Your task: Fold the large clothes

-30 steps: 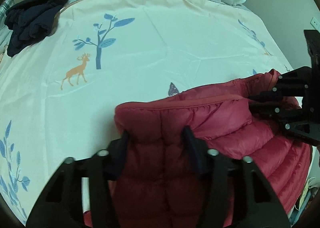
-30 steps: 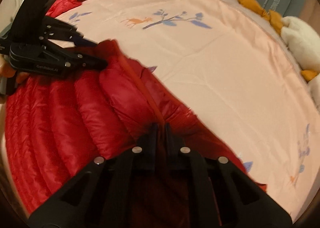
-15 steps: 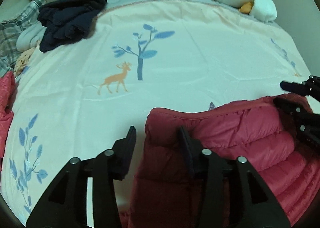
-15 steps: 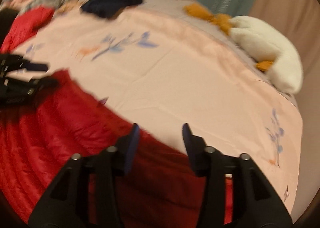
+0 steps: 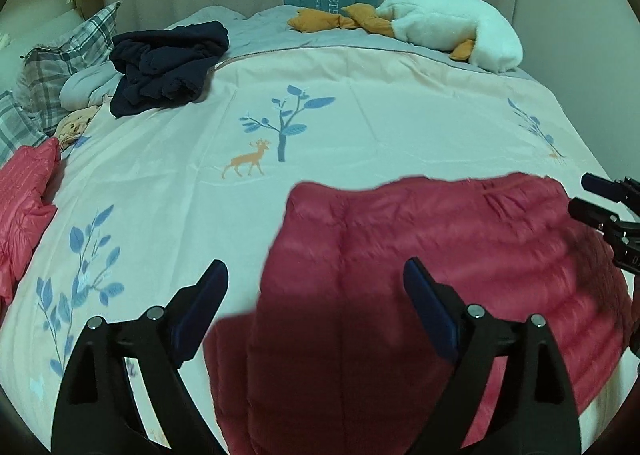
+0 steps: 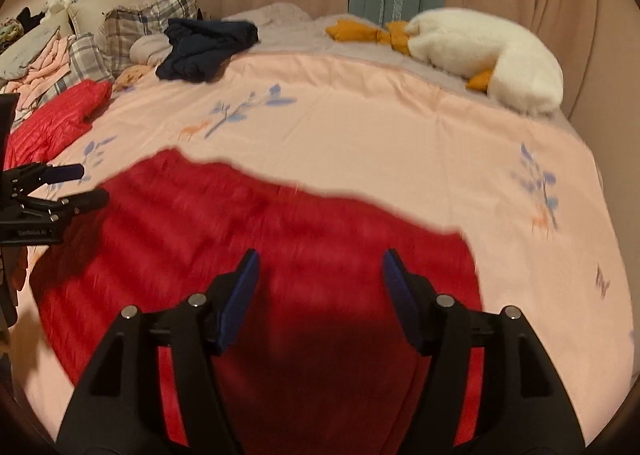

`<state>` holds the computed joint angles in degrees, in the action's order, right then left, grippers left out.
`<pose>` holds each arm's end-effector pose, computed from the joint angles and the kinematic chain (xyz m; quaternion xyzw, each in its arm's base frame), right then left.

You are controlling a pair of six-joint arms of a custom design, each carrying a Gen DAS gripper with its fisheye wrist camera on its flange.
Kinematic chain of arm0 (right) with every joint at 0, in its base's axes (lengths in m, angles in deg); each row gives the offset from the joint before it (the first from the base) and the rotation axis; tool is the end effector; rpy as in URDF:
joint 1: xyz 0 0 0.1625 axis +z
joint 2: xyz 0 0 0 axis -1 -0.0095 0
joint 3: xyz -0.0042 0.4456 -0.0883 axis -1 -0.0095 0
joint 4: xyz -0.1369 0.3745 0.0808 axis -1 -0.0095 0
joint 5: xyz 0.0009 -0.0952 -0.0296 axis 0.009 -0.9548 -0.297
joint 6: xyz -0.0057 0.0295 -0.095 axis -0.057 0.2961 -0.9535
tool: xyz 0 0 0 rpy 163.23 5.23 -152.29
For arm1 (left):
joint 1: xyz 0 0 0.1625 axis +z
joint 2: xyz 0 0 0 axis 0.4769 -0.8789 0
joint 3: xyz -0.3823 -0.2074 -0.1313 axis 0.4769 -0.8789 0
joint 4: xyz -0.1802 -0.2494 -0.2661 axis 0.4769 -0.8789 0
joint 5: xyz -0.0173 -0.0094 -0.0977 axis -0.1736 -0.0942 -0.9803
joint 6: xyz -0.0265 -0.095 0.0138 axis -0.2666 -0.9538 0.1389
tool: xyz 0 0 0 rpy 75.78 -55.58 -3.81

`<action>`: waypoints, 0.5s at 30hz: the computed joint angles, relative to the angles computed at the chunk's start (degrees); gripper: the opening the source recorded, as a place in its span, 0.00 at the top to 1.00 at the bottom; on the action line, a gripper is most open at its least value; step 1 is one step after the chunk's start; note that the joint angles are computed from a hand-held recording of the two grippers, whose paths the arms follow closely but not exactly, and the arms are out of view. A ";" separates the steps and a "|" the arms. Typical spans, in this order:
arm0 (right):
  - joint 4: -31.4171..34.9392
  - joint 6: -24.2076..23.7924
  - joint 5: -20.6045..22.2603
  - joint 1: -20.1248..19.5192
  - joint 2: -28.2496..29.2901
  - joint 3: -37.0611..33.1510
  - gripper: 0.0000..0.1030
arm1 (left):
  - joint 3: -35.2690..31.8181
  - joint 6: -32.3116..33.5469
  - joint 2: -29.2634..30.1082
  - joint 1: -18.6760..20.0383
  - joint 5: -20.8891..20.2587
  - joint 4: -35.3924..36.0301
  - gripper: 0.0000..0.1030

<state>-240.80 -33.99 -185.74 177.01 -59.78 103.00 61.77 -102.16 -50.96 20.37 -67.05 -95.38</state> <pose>0.0851 -0.7722 0.2808 0.4485 -0.8392 0.2145 0.2204 -0.2919 -0.6765 0.0768 -0.0033 0.8302 -0.3859 0.4022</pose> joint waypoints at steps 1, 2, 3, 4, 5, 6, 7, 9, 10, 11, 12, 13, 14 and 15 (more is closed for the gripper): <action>-0.78 -0.05 0.33 -0.43 -0.83 1.61 0.37 | 1.30 0.18 0.05 -0.51 -0.51 -1.99 0.13; -1.73 -0.06 0.44 -0.93 -1.66 3.34 0.37 | 2.55 -0.26 0.16 -0.96 -0.58 -3.75 0.13; -2.79 -0.23 0.44 -1.24 -2.02 4.46 0.36 | 3.27 -1.15 0.22 -1.20 -0.72 -4.14 0.13; -4.70 -0.74 0.48 -1.71 -2.50 6.12 0.35 | 3.90 -3.16 0.24 -1.44 -0.81 -3.08 0.13; -5.70 -1.14 0.30 -2.00 -2.63 6.96 0.33 | 4.28 -4.92 0.53 -1.73 -0.02 -1.81 0.13; -6.82 -1.48 -0.11 -2.32 -2.55 7.66 0.32 | 4.55 -5.65 0.81 -1.93 0.72 -0.99 0.13; -7.21 -1.44 -0.28 -2.51 -2.41 7.86 0.32 | 4.51 -6.63 1.07 -2.07 1.35 0.68 0.13; -8.08 -1.43 -0.55 -2.77 -2.14 8.30 0.31 | 4.20 -8.38 1.47 -2.04 1.62 3.20 0.13; -8.29 -1.67 -0.58 -2.90 -1.96 8.22 0.31 | 4.05 -8.83 1.51 -1.88 1.30 3.80 0.13; -8.47 -1.78 -0.74 -2.92 -1.84 8.24 0.31 | 3.71 -9.61 1.56 -1.67 0.99 4.99 0.13; -8.32 -1.61 -0.82 -2.92 -1.80 8.12 0.31 | 3.65 -10.09 1.48 -1.53 0.86 5.56 0.11; -8.08 -0.94 -0.91 -2.87 -2.05 8.19 0.31 | 3.70 -10.98 1.35 -1.49 0.80 6.38 0.11; -7.89 -0.26 -0.62 -2.87 -2.59 8.50 0.31 | 3.72 -11.98 1.13 -1.47 0.53 7.19 0.11; -7.77 0.01 -0.02 -2.96 -3.11 8.80 0.31 | 3.89 -13.14 0.87 -1.72 0.44 7.93 0.11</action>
